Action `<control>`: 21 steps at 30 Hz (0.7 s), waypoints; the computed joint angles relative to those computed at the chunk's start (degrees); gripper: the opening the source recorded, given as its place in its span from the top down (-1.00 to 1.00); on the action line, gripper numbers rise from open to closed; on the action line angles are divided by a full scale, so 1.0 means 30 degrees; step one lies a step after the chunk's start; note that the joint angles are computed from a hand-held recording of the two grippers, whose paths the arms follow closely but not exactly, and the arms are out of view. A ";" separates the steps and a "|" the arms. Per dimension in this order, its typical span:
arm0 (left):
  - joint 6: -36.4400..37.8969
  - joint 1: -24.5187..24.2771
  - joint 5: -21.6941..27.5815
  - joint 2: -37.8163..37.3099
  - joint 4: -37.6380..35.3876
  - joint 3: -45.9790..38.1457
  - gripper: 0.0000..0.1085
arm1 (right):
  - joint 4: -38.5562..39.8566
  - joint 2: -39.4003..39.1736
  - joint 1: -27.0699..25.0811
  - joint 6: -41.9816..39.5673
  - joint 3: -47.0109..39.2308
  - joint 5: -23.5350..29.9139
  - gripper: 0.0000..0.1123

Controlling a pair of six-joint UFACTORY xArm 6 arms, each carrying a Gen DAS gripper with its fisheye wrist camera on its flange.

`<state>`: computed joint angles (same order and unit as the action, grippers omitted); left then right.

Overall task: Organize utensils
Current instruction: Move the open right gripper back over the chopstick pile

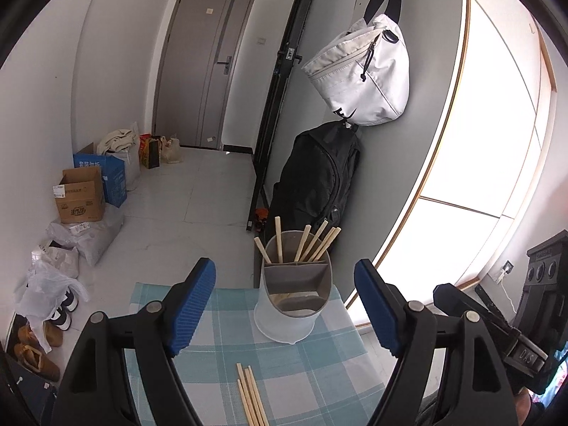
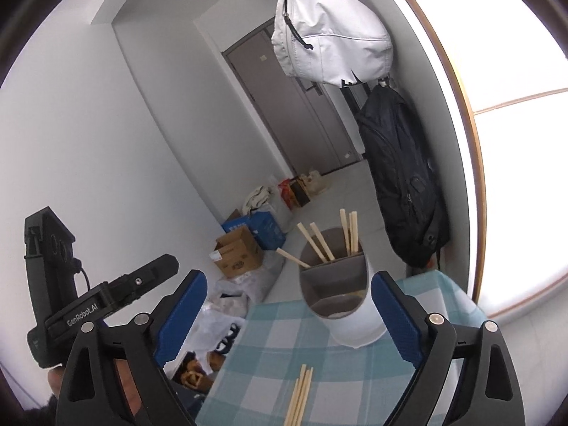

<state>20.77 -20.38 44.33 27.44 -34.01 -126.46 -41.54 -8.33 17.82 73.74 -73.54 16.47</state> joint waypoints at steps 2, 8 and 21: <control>0.0431 0.0014 -0.0790 -0.0990 -0.0289 0.1732 -0.62 | -0.0716 -0.0065 0.0349 0.0287 0.0092 0.0431 -0.73; 0.1735 0.0059 -0.3480 -0.2730 -0.1034 0.5655 -0.69 | -0.1824 -0.0062 0.1361 0.1052 0.0357 0.2190 -0.79; -0.1309 0.0926 -0.1455 -0.2219 0.1829 0.5254 -0.71 | 0.3610 0.1832 0.3104 -0.6024 -0.2522 0.6832 -0.79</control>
<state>16.84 -17.60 39.97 20.78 -28.53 -110.70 -30.71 -2.84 27.13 55.67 -81.11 36.96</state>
